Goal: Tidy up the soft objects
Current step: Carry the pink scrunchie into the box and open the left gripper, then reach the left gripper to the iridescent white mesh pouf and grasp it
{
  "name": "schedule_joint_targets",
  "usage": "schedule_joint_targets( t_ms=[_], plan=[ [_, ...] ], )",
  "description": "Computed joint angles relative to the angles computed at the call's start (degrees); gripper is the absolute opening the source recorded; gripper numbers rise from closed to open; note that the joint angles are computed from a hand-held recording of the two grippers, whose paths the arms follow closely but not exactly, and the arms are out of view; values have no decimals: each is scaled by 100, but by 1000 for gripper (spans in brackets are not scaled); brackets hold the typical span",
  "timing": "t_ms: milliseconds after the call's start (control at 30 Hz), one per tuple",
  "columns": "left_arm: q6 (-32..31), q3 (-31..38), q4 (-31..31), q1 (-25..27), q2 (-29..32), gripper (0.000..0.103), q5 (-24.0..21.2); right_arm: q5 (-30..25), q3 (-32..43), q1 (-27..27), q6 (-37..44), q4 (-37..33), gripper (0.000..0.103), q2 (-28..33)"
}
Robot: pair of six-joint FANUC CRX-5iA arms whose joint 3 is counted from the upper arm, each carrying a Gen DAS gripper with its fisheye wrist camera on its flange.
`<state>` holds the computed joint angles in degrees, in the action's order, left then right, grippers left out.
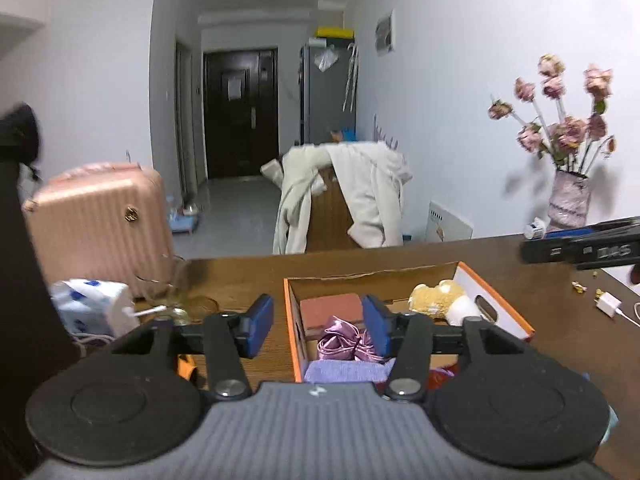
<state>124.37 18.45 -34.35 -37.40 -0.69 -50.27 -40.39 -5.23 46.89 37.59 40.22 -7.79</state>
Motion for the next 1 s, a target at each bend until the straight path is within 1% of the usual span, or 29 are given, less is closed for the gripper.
schedule_joint_targets(
  t_ms=[33,67,167,267,367,433,567,600,667,700,767,833,900,1000],
  plan=[
    [117,-59,-172,-132,-104,63,-49,-76,-209,83,-145,193,57,-233],
    [221,-123,-370,-289,-212,68,-116,-181,-428,182,-293,377,57,-480],
    [511,-142,-882,-743,-358,70,-466,-466,-800,424,-665,723,58,-932],
    [949,-340,-1291,-1180,-563,78,-613,-591,-1325,742,-1217,1209,60,-1419],
    [1610,-506,-2192,-1938,-632,80,-1136,-467,-2193,1089,-1986,1984,68,-2025],
    [1963,-664,-2710,-2423,-651,82,-1420,-600,-2644,1417,-2383,2379,69,-2320],
    [2612,-999,-3138,-3086,-761,87,-1741,-1411,-3271,2227,-3010,3080,71,-2624],
    [2899,-1090,-3285,-3294,-776,89,-1869,-1713,-3436,2546,-3178,3204,72,-2715],
    [3365,-1270,-3500,-3607,-813,93,-2064,-2056,-3736,3000,-3479,3361,75,-2874],
    [3543,-1333,-3558,-3733,-818,95,-2167,-2232,-3870,3232,-3624,3408,77,-2936],
    [3799,-1444,-3576,-3936,-807,95,-2322,-2626,-4126,3747,-3932,3426,78,-3040],
    [3817,-1497,-3411,-3946,-793,95,-2314,-2878,-4295,4124,-4250,3343,78,-3100],
    [3715,-1479,-3216,-3889,-733,95,-2322,-2882,-4433,4316,-4545,3245,78,-3190],
    [3540,-1428,-3061,-3783,-622,95,-2280,-2700,-4500,4278,-4552,3164,78,-3204]
  ],
)
